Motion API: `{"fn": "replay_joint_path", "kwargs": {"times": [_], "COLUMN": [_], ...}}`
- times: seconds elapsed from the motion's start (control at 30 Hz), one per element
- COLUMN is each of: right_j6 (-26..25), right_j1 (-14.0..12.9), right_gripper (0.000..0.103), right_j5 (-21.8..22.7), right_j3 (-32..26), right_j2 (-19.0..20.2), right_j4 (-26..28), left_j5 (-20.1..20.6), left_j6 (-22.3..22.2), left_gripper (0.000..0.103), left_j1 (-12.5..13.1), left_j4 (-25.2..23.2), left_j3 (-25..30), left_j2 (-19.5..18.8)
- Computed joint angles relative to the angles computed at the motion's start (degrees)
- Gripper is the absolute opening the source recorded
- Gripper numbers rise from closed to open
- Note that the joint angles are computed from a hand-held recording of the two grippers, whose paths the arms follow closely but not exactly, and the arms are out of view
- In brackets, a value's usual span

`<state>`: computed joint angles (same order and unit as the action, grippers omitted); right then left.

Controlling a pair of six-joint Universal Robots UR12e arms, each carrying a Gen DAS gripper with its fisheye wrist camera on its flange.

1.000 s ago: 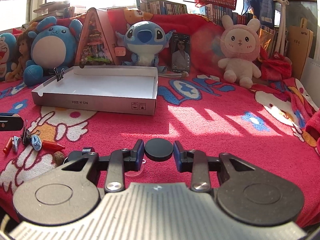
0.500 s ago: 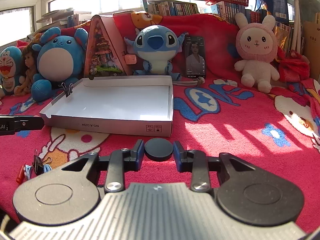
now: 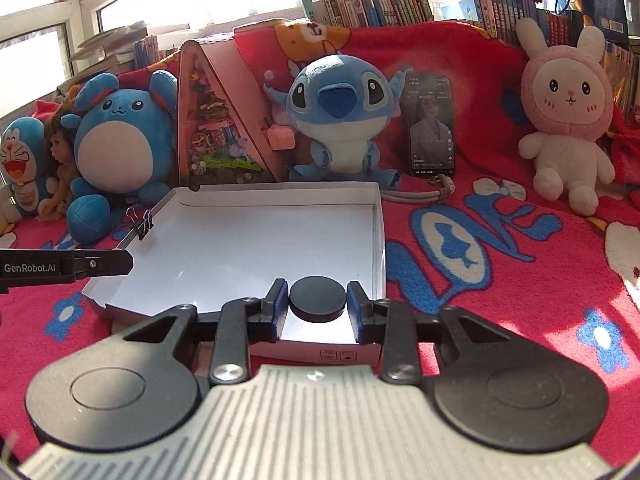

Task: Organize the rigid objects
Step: 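Carry the acorn and black lid into the white tray with both tools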

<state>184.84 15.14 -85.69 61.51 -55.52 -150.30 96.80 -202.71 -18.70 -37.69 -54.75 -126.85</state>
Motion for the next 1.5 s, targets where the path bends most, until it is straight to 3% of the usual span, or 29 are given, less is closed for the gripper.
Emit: {"fn": "replay_joint_path", "kwargs": {"times": [0.33,0.6,1.13,1.5], "right_j6": [-1.09,-1.34,-0.81,-2.29], "right_j1": [0.48,1.17,1.69,2.05], "right_gripper": [0.037,0.037,0.037,0.036], "right_j5": [0.1,-2.47,-3.51,-4.9], "right_j3": [-16.15,-22.67,-25.35,-23.42], "right_j2": [8.43,12.64,14.9,14.33], "right_j4": [15.19,21.03,23.79,21.24], "left_j5": [-0.84,0.39,2.79,3.84], "left_j6": [-1.98,-0.92,0.48,1.54], "left_gripper": [0.018,0.018,0.018,0.019], "left_j1": [1.43,1.28,0.79,0.51], "left_j4": [-11.23,-14.77,-15.76,-13.97], "left_j3": [11.25,15.05,16.59,15.45], "left_j2": [-6.67,-9.56,-11.02,-10.69]}}
